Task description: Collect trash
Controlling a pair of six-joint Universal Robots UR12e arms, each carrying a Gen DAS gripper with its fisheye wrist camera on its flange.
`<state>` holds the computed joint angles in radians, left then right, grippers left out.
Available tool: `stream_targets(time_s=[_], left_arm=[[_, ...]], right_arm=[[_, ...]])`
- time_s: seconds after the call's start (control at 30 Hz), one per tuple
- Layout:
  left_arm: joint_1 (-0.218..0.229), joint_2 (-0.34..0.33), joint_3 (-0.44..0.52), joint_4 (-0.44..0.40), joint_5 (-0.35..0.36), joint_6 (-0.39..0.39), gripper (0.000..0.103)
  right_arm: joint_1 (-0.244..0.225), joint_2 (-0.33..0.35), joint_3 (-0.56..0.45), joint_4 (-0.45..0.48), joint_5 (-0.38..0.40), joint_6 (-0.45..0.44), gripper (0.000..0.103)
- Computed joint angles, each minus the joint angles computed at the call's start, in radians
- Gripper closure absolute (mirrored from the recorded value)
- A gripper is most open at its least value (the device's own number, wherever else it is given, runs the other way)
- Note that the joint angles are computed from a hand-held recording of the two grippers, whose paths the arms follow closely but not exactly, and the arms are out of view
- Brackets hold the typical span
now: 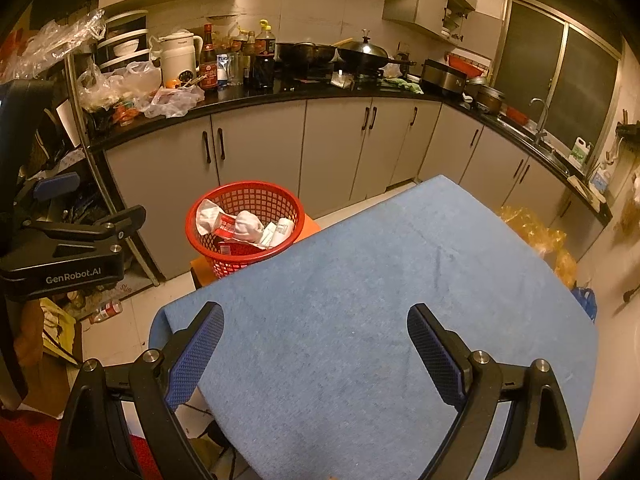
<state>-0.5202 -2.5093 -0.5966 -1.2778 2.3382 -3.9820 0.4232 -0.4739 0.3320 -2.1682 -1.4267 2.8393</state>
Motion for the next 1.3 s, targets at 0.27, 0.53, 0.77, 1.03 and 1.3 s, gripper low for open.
stream_targets(time_s=[0.27, 0.53, 0.77, 1.03, 1.3], left_arm=[[0.004, 0.006, -0.013, 0.014, -0.006, 0.004, 0.003], [0.006, 0.009, -0.018, 0.017, -0.008, 0.008, 0.003], [0.006, 0.009, -0.02, 0.014, -0.006, 0.007, 0.003], [0.007, 0.01, -0.026, 0.013, -0.005, 0.006, 0.003], [0.009, 0.014, -0.036, 0.014, -0.007, 0.006, 0.003]], right_arm=[[0.002, 0.008, -0.017, 0.016, -0.006, 0.0, 0.008], [0.002, 0.002, 0.002, 0.01, -0.009, -0.001, 0.008], [0.002, 0.001, 0.007, 0.017, -0.011, 0.0, 0.008], [0.002, 0.012, -0.018, 0.034, -0.012, 0.0, 0.007], [0.003, 0.018, -0.026, 0.041, -0.014, 0.0, 0.007]])
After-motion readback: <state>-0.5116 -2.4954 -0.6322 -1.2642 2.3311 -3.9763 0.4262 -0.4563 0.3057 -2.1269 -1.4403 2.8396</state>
